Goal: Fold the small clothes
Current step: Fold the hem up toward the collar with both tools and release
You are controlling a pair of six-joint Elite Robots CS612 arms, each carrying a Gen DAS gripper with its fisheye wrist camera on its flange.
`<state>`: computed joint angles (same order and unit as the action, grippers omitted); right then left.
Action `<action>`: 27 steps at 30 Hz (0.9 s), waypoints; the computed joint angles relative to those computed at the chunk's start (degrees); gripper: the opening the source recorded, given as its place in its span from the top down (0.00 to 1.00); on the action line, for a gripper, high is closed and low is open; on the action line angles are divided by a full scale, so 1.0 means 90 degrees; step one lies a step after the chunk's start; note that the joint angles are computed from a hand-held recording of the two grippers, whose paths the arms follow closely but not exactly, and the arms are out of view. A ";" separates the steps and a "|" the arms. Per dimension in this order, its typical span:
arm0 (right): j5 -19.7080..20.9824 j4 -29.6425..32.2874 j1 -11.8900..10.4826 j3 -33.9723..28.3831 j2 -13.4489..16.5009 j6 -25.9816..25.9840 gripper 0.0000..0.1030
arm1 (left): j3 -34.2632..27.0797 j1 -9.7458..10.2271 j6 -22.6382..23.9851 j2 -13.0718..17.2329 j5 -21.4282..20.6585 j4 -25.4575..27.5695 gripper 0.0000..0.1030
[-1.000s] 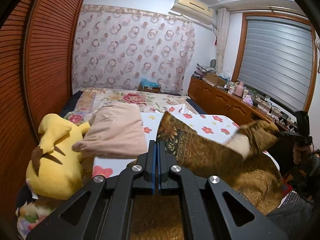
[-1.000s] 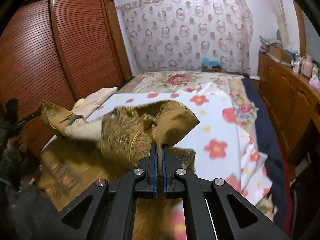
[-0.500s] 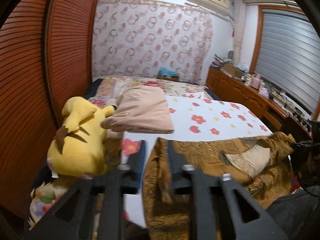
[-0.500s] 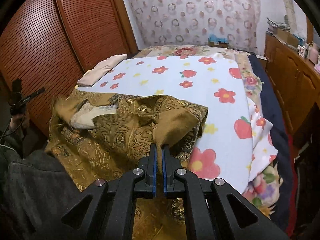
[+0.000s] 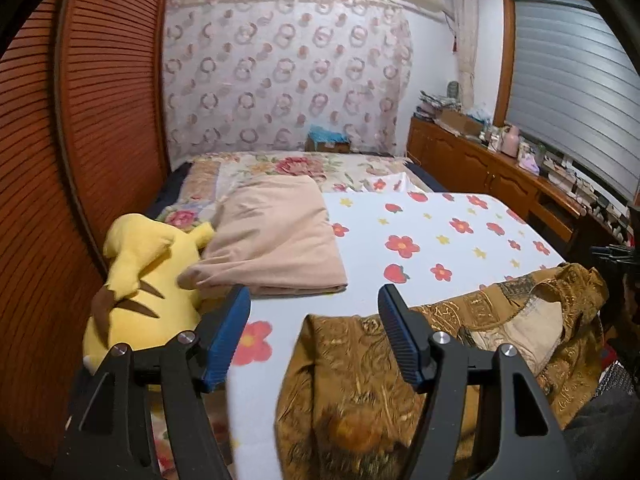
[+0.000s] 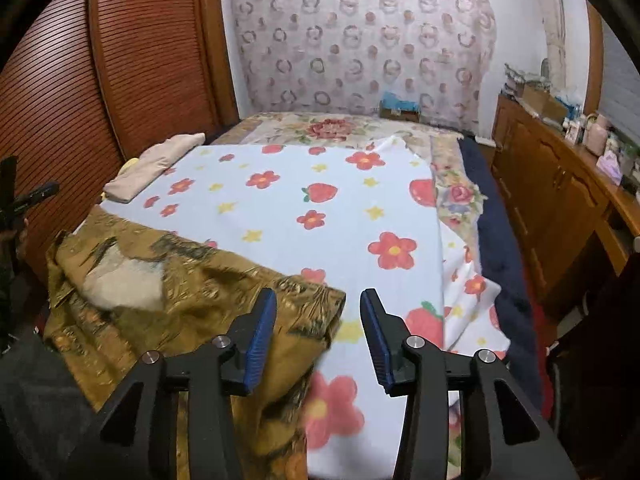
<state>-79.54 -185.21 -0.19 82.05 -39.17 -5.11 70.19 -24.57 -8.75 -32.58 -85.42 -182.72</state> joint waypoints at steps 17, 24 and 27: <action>-0.0149 0.0732 -0.0049 -0.0949 0.0635 0.0637 0.52 | -0.0990 0.0049 -0.0046 0.0577 -0.0052 0.1643 0.35; -0.0327 -0.0064 0.0085 -0.0533 0.0462 0.0717 0.49 | -0.1017 0.0035 0.0039 0.0613 -0.0197 0.1936 0.35; -0.0273 -0.0032 0.0133 -0.0466 0.0431 0.0503 0.48 | -0.1026 0.0025 0.0061 0.0624 -0.0206 0.2003 0.35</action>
<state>-81.99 -185.50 1.01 77.86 -35.28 -0.58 60.96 -24.34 -8.20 -26.97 -87.27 -164.70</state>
